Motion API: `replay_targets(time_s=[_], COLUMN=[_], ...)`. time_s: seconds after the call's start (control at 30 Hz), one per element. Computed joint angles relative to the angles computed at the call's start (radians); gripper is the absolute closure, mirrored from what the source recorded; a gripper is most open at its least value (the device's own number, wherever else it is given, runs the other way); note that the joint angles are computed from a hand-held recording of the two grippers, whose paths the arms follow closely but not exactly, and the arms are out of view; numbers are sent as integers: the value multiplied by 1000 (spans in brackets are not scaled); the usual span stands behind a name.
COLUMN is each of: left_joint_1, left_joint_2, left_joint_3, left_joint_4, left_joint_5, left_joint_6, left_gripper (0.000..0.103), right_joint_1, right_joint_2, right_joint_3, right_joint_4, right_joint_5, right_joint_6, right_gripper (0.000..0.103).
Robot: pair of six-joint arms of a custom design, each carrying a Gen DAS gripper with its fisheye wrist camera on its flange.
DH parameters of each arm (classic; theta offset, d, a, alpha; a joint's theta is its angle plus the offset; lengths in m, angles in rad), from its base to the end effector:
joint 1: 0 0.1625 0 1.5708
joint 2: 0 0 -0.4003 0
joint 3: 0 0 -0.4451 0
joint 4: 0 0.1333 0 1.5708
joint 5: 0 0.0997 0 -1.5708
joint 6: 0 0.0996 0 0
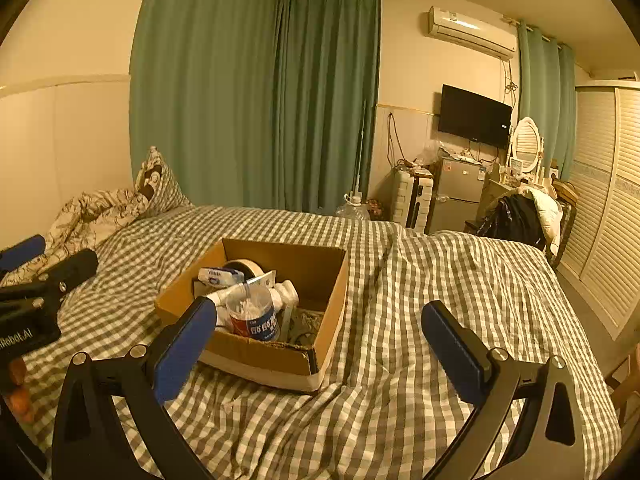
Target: Organize objects
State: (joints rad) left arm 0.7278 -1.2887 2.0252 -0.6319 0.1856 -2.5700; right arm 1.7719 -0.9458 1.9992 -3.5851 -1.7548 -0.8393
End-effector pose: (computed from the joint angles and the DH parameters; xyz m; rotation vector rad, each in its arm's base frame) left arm -0.1815 -0.4713 0.1469 0.1184 1.8017 -1.4529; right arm 0.2310 -0.5568 0.1259 1.1110 -2.1756 1.1369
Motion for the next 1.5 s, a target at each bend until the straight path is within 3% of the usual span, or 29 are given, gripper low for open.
replay_targets(time_s=[1.5], left_joint_1=[0], left_joint_2=[62], left_joint_3=[-63], left_joint_4=[199], left_joint_5=[-20], left_joint_6=[-168], left_gripper=[0], right_joint_1=[2], right_joint_2=[1], right_joint_3=[12], right_joint_4=[-4], right_joint_5=[-21], right_joint_6=[26], right_gripper=[0])
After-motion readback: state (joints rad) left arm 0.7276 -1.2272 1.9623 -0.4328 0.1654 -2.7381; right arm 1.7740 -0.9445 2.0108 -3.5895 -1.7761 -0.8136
